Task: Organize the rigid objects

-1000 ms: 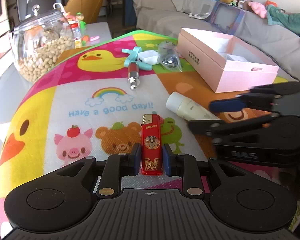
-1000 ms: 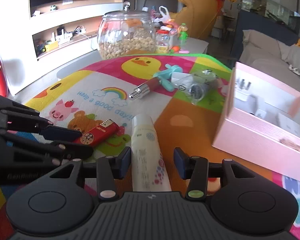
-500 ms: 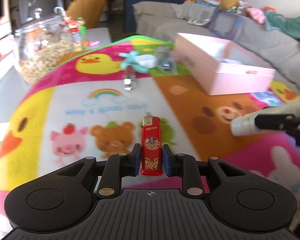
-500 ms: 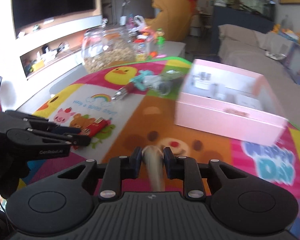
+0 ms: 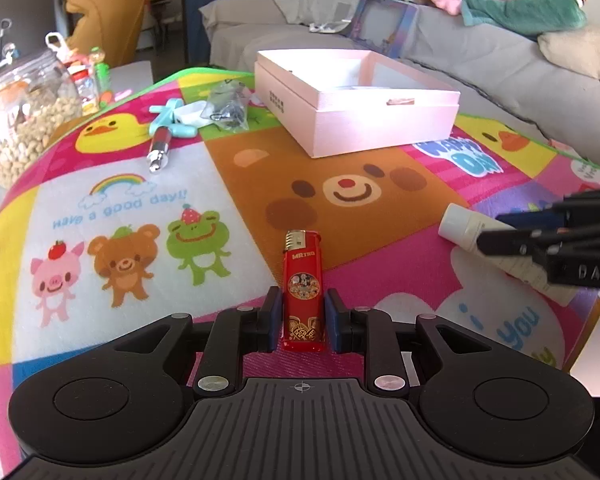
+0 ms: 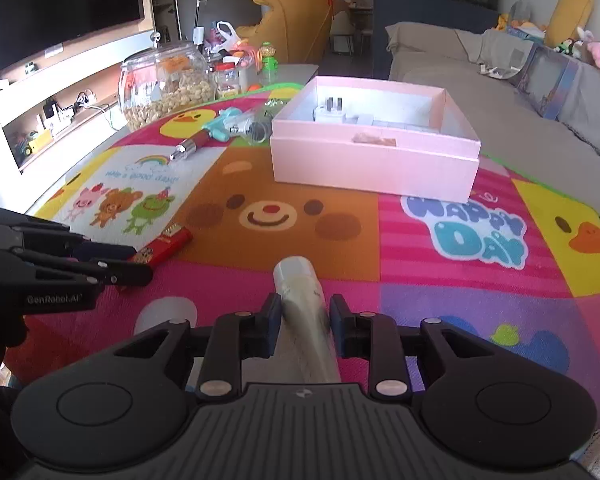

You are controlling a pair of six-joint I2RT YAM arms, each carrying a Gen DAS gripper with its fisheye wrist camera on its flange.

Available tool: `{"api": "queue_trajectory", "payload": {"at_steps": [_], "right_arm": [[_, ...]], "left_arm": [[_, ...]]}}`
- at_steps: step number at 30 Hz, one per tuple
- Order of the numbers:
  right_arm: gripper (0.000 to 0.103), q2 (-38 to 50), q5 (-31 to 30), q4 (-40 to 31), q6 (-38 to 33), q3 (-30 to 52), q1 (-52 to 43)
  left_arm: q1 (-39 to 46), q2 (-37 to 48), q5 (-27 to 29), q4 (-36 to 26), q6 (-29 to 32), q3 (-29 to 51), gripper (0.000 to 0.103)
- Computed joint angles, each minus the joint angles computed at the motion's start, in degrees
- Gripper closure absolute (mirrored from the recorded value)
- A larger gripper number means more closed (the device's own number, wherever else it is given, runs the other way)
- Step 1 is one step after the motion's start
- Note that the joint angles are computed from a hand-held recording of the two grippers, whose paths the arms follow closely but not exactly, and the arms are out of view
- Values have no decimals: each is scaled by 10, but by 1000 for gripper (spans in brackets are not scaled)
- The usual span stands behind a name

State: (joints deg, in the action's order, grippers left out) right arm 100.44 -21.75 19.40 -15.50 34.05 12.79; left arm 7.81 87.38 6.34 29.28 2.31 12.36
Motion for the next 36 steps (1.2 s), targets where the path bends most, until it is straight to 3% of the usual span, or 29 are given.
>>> {"api": "queue_trajectory", "payload": {"at_steps": [10, 13, 14, 17, 21, 23, 24, 31, 36], "right_arm": [[76, 40, 19, 16, -14, 16, 22], [77, 24, -3, -4, -24, 11, 14], [77, 16, -9, -7, -26, 8, 11], [77, -19, -27, -14, -23, -1, -9], [77, -72, -42, 6, -7, -12, -41], [77, -86, -37, 34, 2, -19, -49], [77, -88, -35, 49, 8, -20, -53], [77, -65, -30, 89, 29, -10, -72], [77, -7, 2, 94, 14, -6, -66]], "left_arm": [[-5, 16, -5, -1, -18, 16, 76], [-32, 16, -40, 28, -19, 0, 77], [-37, 14, -37, 33, -13, -4, 77], [-20, -12, 41, 3, 16, -6, 77], [-46, -88, 41, -42, 45, -8, 77], [-46, -116, 48, -71, 59, 16, 101], [-48, -122, 45, -79, 66, 34, 95], [-47, -64, 20, -76, 76, 186, 95], [-20, -24, 72, -177, 34, 215, 90]]}}
